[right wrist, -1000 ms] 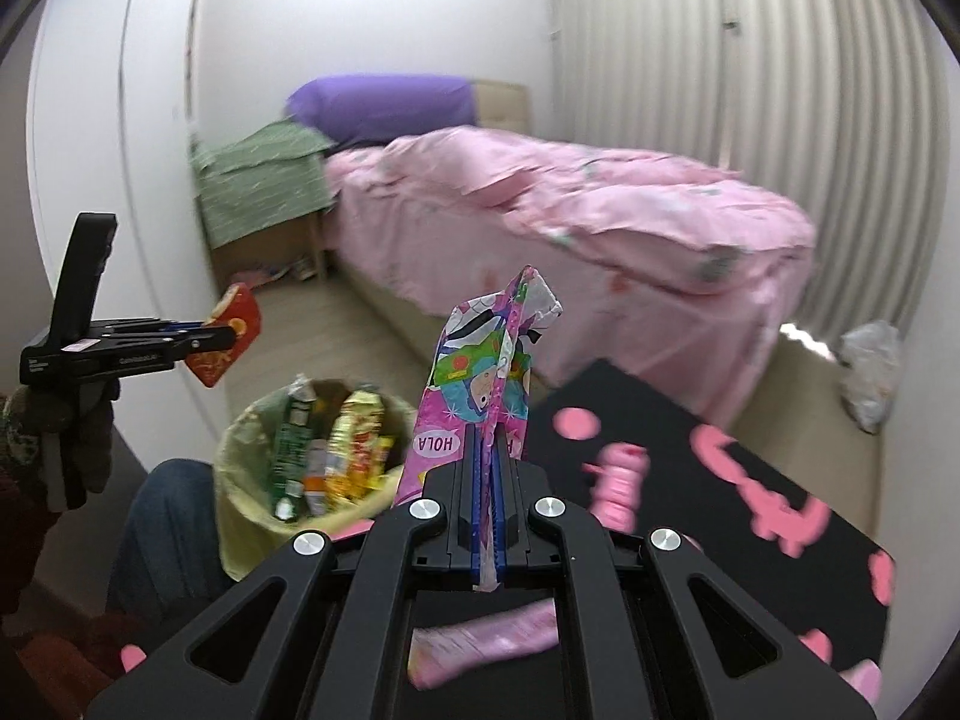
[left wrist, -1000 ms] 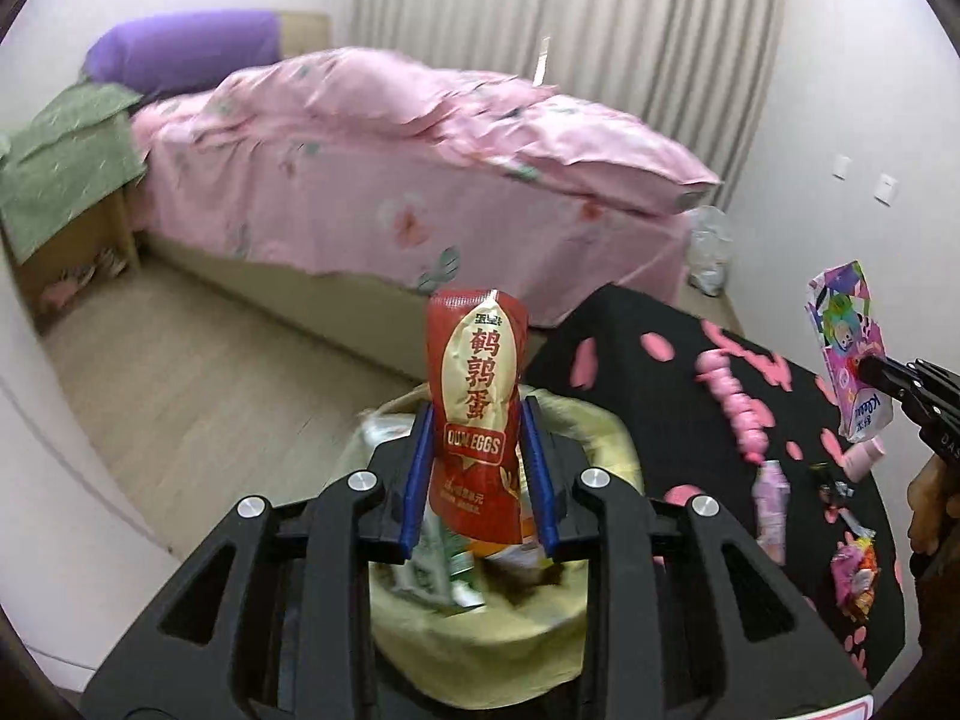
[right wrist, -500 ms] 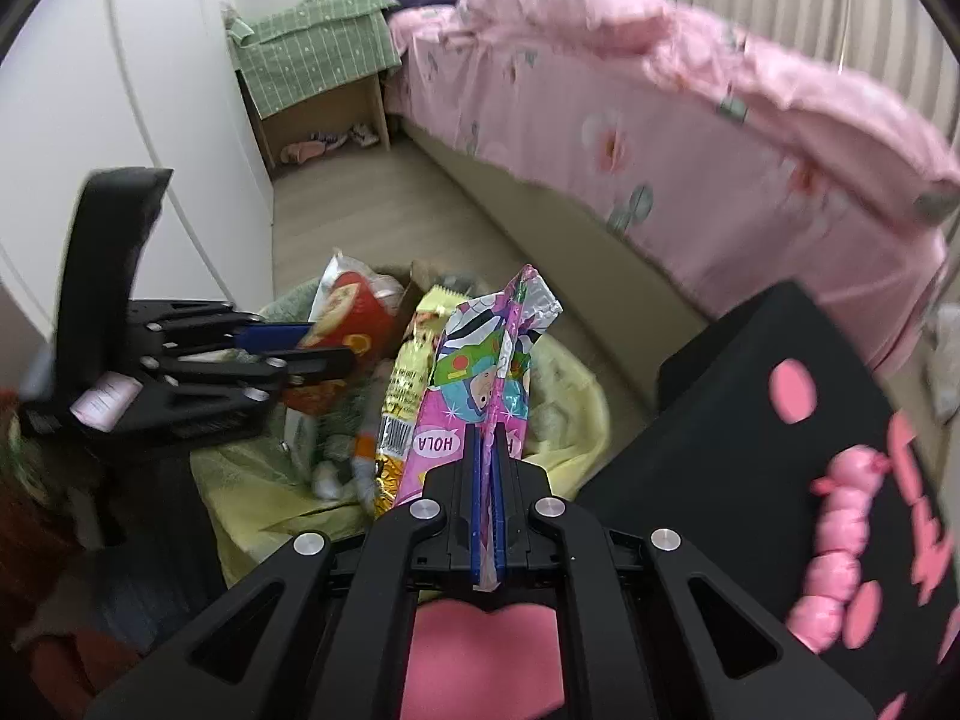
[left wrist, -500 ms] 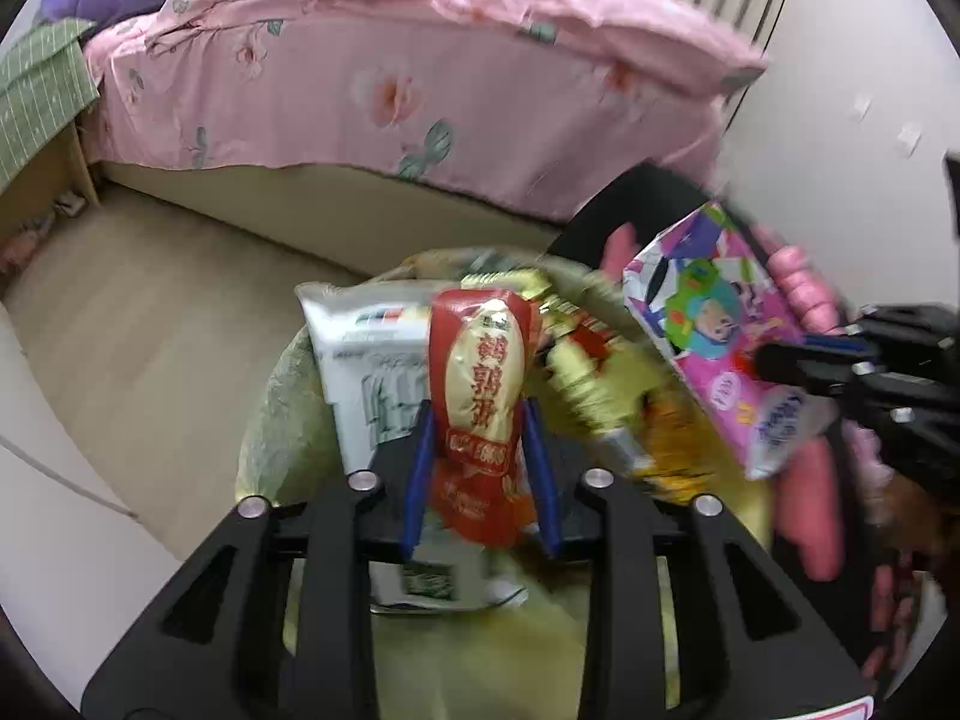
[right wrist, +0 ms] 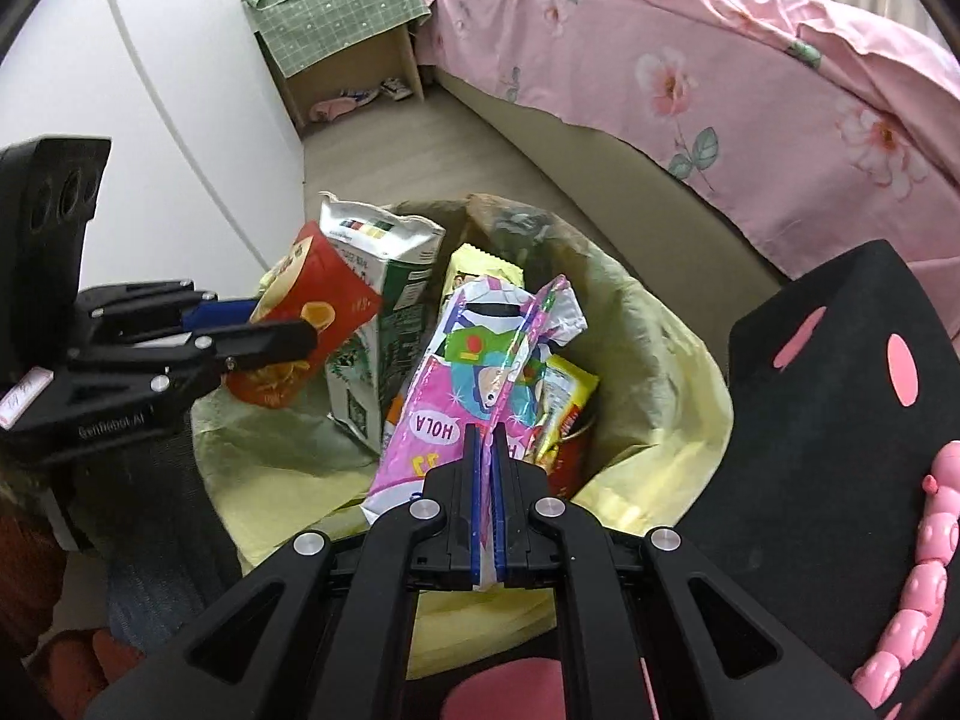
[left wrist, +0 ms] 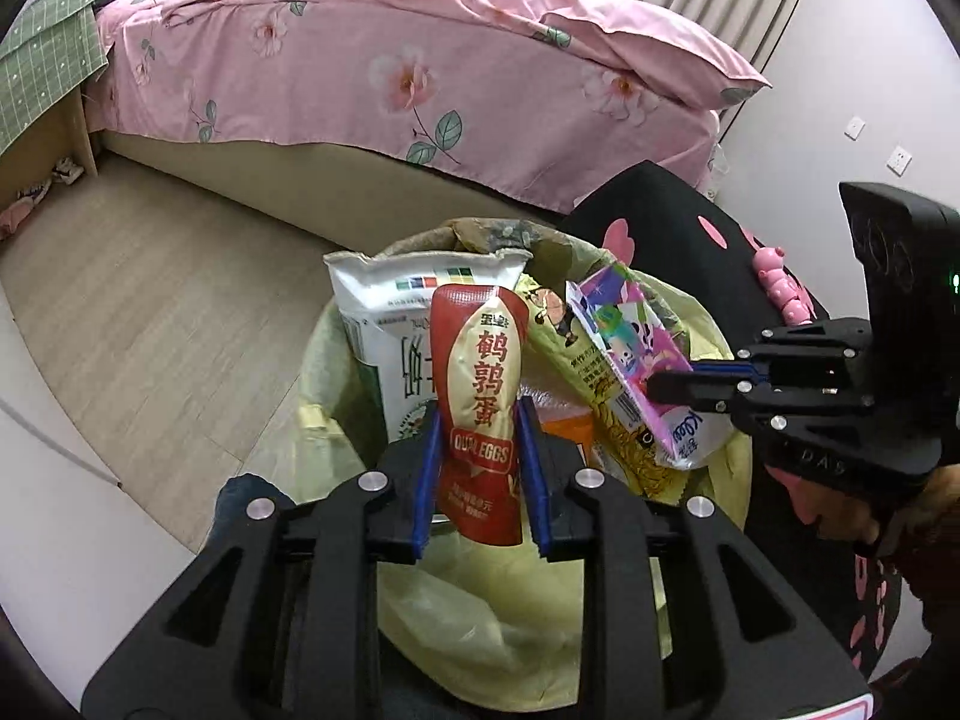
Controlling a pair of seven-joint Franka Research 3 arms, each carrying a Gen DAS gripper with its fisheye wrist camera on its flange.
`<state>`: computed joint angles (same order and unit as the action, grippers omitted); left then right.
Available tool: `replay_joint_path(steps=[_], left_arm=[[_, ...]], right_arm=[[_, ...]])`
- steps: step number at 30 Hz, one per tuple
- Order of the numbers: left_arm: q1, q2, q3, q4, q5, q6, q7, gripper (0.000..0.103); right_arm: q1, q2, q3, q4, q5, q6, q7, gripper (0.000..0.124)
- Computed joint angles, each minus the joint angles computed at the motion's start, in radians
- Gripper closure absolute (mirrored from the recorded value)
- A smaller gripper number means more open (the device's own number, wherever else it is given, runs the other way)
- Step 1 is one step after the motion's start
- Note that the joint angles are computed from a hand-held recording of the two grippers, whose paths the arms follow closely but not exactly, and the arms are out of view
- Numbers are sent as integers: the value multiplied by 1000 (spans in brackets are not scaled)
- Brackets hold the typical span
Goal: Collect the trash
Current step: 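Carry the red pouch and HOLA wrapper to the trash bag and release both, then return both tools to the table and grasp a yellow wrapper with the right tool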
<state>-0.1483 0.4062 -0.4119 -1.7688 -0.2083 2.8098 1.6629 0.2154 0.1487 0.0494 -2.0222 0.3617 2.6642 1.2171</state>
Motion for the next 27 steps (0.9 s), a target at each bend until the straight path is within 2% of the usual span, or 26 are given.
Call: replay_joint_path(steps=[3, 4, 6, 9, 14, 17, 20, 24, 27], left_arm=[[-8, -16, 19, -8, 20, 0, -22, 71], [1, -23, 12, -17, 6, 8, -22, 63], [34, -37, -21, -34, -45, 25, 9, 55], [34, -58, -19, -51, -59, 43, 16, 54], [-40, -90, 68, -66, 47, 75, -103, 51], [-49, -115, 79, -91, 85, 117, -159, 51], [-56, -144, 80, -116, 122, 156, -195, 51], [-50, -157, 42, -111, 131, 174, -187, 51], [-44, -140, -17, -78, 102, 165, -123, 51]], right_arm=[[-9, -14, 10, -10, 54, 14, -46, 119], [-9, -20, 11, -15, 66, 18, -55, 118], [-3, -29, 4, -25, 48, 29, -34, 118], [-5, -42, 1, -39, 51, 48, -36, 117], [-8, -91, -2, -83, 66, 78, -61, 117], [-13, -138, -7, -119, 104, 93, -97, 117], [-18, -215, -19, -193, 79, 145, -91, 117], [-39, -363, -42, -332, 53, 210, -80, 117], [-61, -489, -68, -447, 53, 256, -67, 117]])
